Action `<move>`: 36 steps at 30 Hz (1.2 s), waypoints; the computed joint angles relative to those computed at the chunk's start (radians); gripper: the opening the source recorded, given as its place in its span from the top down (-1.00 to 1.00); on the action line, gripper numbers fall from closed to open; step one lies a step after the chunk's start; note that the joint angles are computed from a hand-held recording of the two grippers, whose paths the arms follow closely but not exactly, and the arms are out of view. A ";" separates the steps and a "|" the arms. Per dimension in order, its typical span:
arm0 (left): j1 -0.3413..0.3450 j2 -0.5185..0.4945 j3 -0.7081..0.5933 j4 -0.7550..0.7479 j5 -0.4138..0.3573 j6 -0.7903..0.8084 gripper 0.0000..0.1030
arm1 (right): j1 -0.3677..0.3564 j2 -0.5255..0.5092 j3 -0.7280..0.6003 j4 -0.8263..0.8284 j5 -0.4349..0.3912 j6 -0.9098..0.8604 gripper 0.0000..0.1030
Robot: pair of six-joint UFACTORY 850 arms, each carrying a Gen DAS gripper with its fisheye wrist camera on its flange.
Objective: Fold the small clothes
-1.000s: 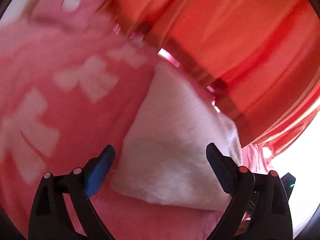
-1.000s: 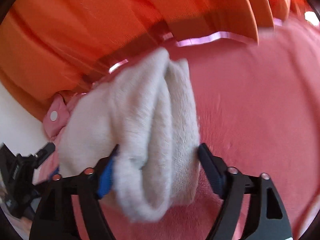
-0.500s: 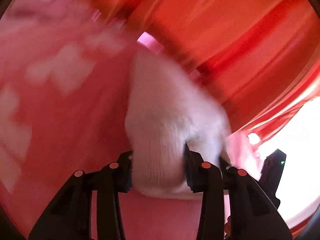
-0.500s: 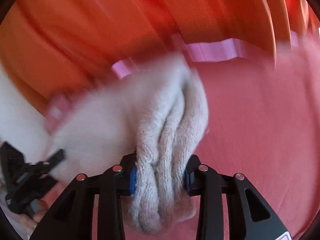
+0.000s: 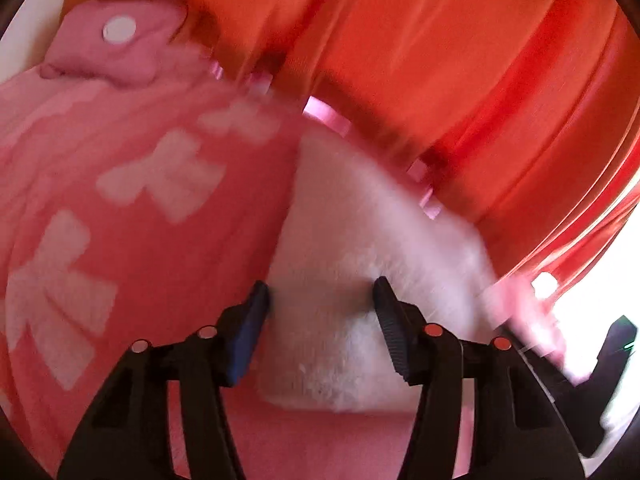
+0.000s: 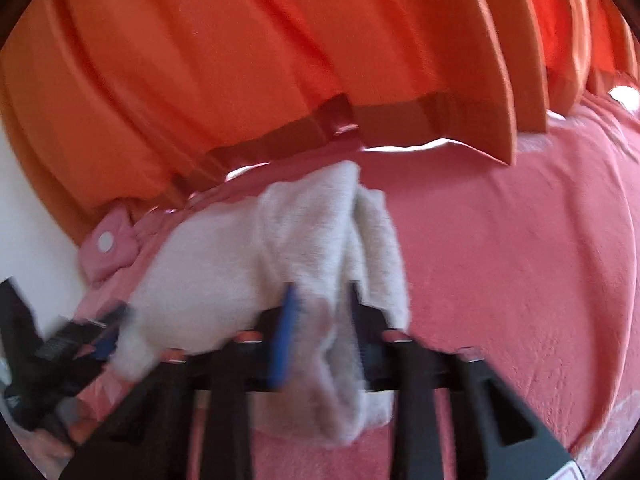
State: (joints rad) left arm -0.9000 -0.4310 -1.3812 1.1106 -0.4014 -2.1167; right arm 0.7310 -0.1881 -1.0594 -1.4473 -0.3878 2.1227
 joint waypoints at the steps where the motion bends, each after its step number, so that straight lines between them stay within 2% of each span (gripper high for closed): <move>1: 0.003 -0.005 -0.002 -0.066 0.006 0.063 -0.02 | 0.006 -0.024 -0.017 0.073 -0.010 -0.093 0.72; 3: -0.003 -0.011 0.001 -0.084 -0.010 0.098 -0.03 | 0.010 -0.068 -0.051 0.257 -0.042 -0.280 0.69; 4: -0.012 -0.018 -0.014 -0.099 -0.050 0.155 -0.03 | 0.016 -0.078 -0.063 0.295 -0.066 -0.324 0.69; 6: -0.023 -0.029 -0.030 -0.111 -0.091 0.200 -0.03 | 0.033 -0.071 -0.064 0.254 -0.103 -0.288 0.68; 9: -0.031 -0.034 -0.039 -0.119 -0.121 0.214 -0.03 | 0.065 -0.019 -0.019 0.098 -0.115 -0.108 0.68; 11: -0.037 -0.030 -0.038 -0.128 -0.132 0.228 -0.03 | 0.082 -0.018 -0.029 0.144 -0.136 -0.172 0.68; 13: -0.039 -0.027 -0.037 -0.140 -0.136 0.241 -0.03 | 0.083 -0.087 -0.079 0.289 -0.183 -0.336 0.67; 14: -0.040 -0.027 -0.034 -0.141 -0.136 0.242 -0.03 | 0.084 -0.103 -0.088 0.311 -0.200 -0.363 0.65; 18: -0.042 -0.021 -0.030 -0.151 -0.140 0.250 -0.03 | 0.099 -0.023 -0.032 0.161 -0.153 -0.186 0.65; 19: -0.042 -0.019 -0.028 -0.151 -0.140 0.252 -0.03 | 0.104 -0.025 -0.031 0.169 -0.161 -0.196 0.65; 22: -0.042 -0.022 -0.031 -0.154 -0.142 0.265 -0.03 | 0.086 -0.095 -0.075 0.339 -0.181 -0.385 0.65; 23: -0.042 -0.023 -0.032 -0.156 -0.142 0.269 -0.03 | 0.086 -0.097 -0.082 0.339 -0.191 -0.393 0.67; 27: -0.043 -0.025 -0.035 -0.154 -0.152 0.277 -0.03 | 0.098 -0.055 -0.060 0.252 -0.181 -0.279 0.64; 31: -0.054 -0.022 -0.033 -0.137 -0.178 0.272 -0.04 | 0.135 -0.024 -0.017 0.187 -0.231 -0.178 0.60; 32: -0.060 -0.022 -0.033 -0.129 -0.195 0.275 -0.05 | 0.148 -0.021 -0.012 0.190 -0.250 -0.177 0.50; 33: -0.073 -0.025 -0.038 -0.126 -0.233 0.285 -0.08 | 0.157 -0.021 -0.006 0.194 -0.269 -0.181 0.23; 35: -0.098 -0.032 -0.051 -0.120 -0.310 0.310 -0.29 | 0.172 -0.021 0.005 0.223 -0.309 -0.200 -0.06; 36: -0.115 -0.036 -0.057 -0.111 -0.352 0.320 -0.35 | 0.182 -0.015 0.017 0.232 -0.318 -0.195 -0.10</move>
